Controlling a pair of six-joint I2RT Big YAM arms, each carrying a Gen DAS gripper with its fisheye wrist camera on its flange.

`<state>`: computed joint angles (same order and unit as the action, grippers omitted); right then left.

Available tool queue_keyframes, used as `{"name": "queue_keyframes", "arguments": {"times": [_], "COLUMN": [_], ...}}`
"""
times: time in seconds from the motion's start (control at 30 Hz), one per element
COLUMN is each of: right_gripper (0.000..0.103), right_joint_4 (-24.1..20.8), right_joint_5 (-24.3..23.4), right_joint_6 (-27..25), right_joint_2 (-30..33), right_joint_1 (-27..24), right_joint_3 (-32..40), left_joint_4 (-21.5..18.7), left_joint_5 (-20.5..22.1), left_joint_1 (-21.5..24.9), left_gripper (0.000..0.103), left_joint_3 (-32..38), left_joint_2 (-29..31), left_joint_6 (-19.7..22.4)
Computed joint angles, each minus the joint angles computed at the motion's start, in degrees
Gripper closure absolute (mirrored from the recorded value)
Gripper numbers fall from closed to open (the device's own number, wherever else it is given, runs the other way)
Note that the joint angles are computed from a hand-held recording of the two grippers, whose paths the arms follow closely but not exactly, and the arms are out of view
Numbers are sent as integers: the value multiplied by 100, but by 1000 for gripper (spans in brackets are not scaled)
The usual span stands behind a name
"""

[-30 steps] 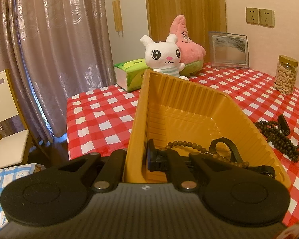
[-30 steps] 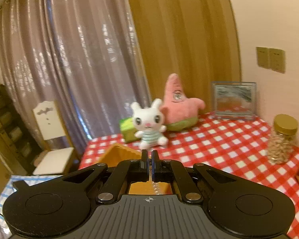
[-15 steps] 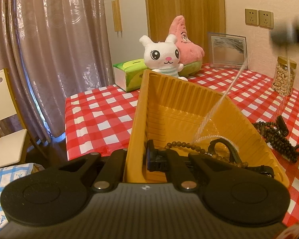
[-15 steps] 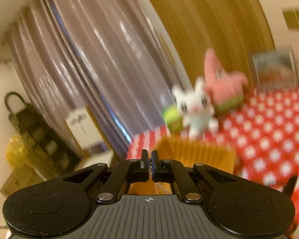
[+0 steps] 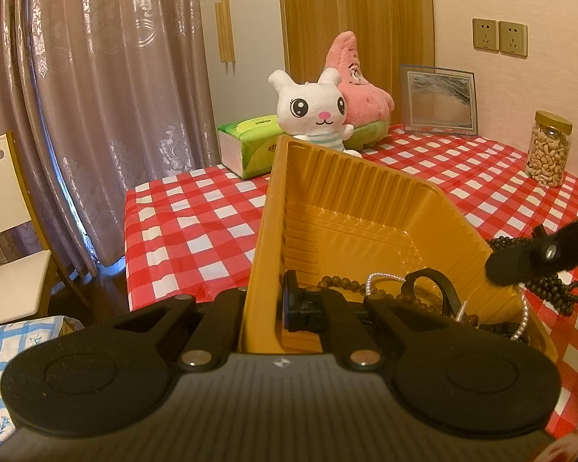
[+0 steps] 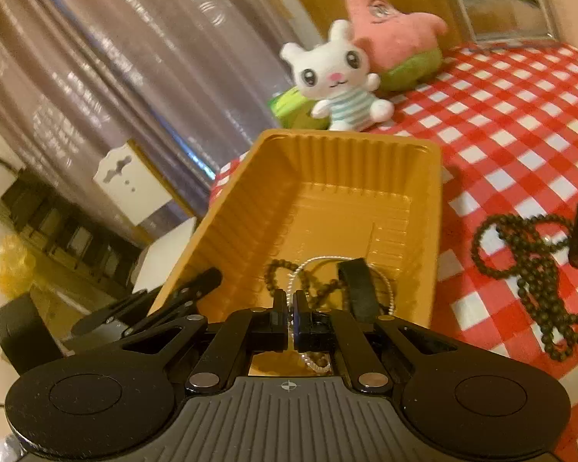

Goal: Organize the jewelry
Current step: 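Lift the pearl strand over the tray and open the right gripper, then return the right gripper to the pile and grasp another dark bead strand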

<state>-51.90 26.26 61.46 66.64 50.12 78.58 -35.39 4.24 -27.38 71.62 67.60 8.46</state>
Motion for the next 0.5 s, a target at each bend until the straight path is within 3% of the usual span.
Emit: {"name": "queue_keyframes", "arguments": {"times": [0.07, 0.1, 0.17, 0.5], "right_gripper": [93, 76, 58, 58], "right_joint_4": [-279, -409, -476, -1296], "right_joint_5": [-15, 82, 216, 628], "right_joint_6": [-179, -184, -145, 725], "right_joint_2": [159, 238, 225, -224], "right_joint_1": [23, 97, 186, 594], "right_joint_3": [167, 220, 171, -187], "left_joint_4": [-5, -3, -2, -33], "left_joint_5": [7, 8, 4, 3], "left_joint_1": [2, 2, 2, 1], "left_gripper": [100, 100, 100, 100], "left_joint_3": [3, 3, 2, 14], "left_joint_2": [-1, 1, 1, -2], "left_joint_6": [-2, -5, -1, -28]}}
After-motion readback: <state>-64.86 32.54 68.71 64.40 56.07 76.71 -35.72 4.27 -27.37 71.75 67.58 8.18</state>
